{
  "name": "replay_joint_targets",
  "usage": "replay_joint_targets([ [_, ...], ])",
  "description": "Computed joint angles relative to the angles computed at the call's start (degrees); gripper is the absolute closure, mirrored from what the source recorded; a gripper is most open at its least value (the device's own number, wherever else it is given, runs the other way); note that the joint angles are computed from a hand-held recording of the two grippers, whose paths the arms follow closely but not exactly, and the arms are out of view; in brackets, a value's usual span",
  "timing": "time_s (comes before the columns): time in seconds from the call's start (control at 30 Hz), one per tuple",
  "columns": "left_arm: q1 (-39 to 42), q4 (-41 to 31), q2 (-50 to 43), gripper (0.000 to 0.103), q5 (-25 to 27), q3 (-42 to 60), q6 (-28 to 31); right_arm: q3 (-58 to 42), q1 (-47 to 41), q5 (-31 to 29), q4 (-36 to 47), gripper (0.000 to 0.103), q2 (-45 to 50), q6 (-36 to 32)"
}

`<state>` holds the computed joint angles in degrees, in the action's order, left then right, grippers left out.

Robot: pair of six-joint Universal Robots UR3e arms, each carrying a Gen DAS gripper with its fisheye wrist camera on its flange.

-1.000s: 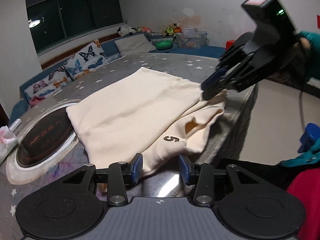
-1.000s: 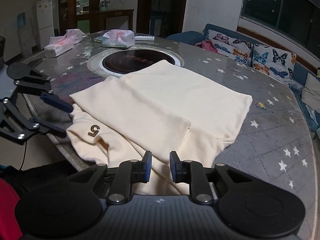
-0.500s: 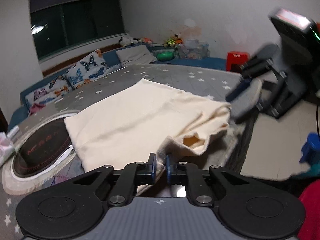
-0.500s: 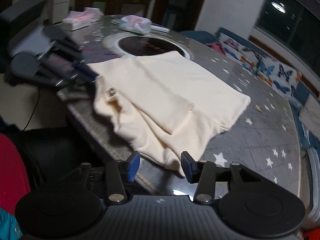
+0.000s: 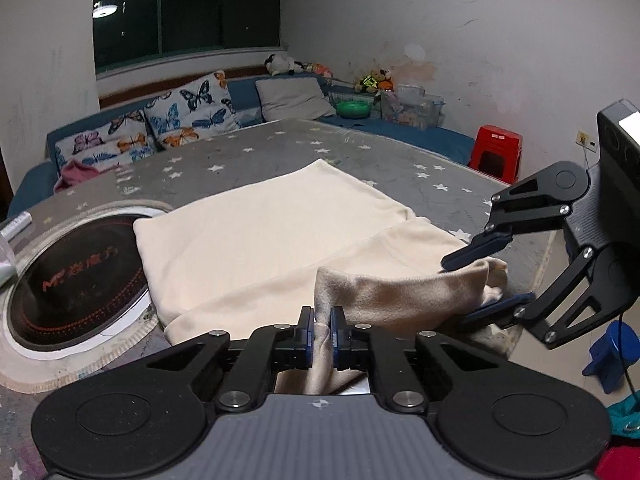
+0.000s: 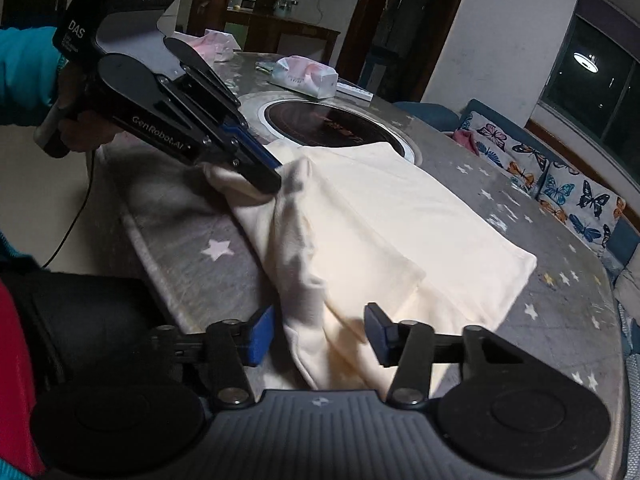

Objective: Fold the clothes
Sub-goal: 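Grasp the hem with the left gripper while the right gripper grasps it too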

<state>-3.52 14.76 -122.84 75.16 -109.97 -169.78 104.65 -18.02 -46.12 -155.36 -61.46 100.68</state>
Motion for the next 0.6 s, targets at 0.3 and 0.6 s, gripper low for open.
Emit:
replay_joint_targets([
  [0.3, 2.15, 6.16, 4.18, 0.084, -1.40, -9.62, 2.80, -10.82, 1.11, 0.72, 12.55, 0.090, 3.22, 4.17],
  [0.6, 0.46, 13.37, 3.57, 0.070, 4.45, -16.03, 11.35, -13.39, 1.12, 2.31, 14.14, 0.093, 3.08, 7.69],
])
